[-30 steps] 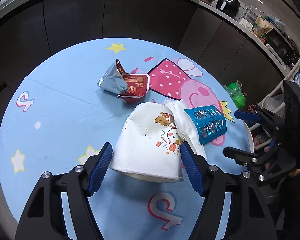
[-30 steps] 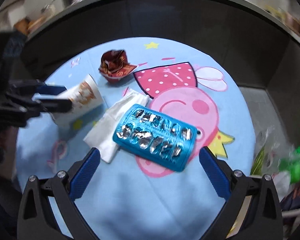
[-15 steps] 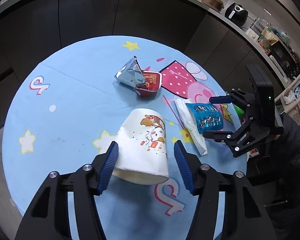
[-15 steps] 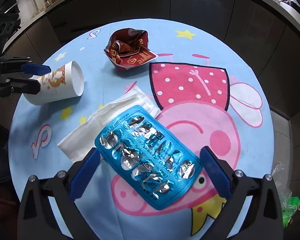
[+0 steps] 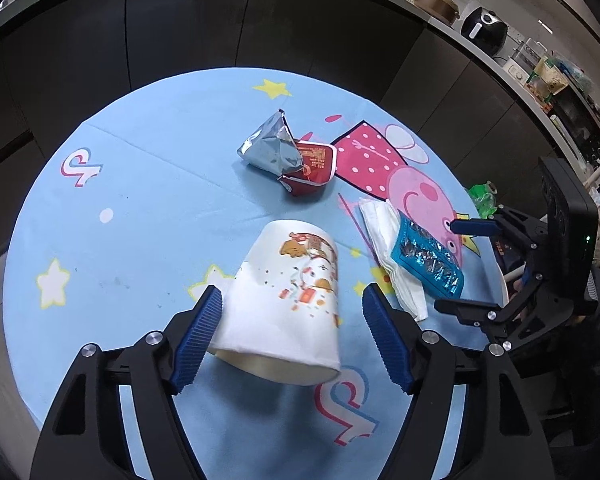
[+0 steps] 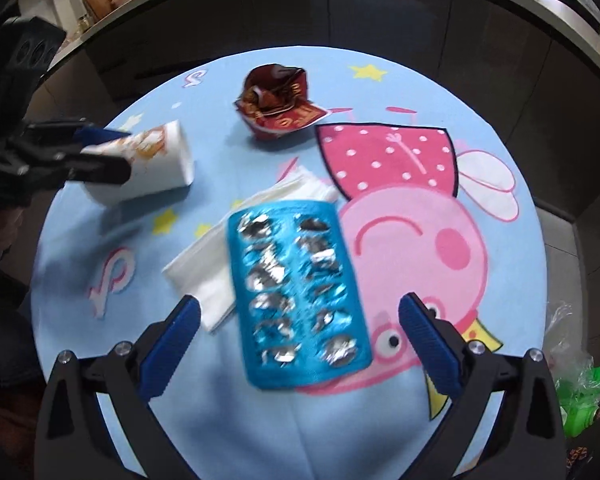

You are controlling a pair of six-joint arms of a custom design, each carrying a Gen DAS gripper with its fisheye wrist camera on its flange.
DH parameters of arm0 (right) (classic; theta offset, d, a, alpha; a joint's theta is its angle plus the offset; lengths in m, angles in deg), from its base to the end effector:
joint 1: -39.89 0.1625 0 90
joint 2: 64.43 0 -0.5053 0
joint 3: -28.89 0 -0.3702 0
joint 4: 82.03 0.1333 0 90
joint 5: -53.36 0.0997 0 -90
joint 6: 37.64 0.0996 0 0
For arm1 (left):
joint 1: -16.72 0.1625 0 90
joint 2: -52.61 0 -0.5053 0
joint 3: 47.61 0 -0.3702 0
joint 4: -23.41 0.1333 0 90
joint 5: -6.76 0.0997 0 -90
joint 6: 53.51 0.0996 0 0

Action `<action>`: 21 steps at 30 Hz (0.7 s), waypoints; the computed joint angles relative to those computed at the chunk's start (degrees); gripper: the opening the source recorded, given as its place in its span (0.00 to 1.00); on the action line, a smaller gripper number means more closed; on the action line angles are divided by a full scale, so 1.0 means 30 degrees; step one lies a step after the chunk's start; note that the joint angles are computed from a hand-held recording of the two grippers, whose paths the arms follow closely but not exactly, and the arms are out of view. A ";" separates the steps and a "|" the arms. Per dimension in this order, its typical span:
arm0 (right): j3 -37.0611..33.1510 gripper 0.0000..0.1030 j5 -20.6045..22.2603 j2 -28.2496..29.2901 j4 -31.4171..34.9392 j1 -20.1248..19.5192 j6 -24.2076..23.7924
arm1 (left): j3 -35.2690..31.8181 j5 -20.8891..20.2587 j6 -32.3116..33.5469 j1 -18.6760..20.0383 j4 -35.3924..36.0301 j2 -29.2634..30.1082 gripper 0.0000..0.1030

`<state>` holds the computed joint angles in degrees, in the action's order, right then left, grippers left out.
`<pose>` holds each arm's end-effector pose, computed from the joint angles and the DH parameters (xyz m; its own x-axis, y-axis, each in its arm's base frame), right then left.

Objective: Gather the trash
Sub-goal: 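Grasp the blue blister pack with the right tool while the left tool grasps the paper cup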

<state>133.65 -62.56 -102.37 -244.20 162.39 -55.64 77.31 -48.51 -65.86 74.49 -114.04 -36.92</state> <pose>0.4259 -0.5015 0.0530 -0.5769 -0.6864 0.4427 -0.7499 0.6599 0.0458 -0.0635 -0.4571 0.3942 -0.8527 0.1529 -0.4996 0.3472 0.8803 -0.3233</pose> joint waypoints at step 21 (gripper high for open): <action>0.4150 0.64 -0.0836 -0.0453 -0.6725 0.1243 0.6391 | 0.0508 -0.0137 -0.0749 0.0187 -0.0216 -0.0466 0.60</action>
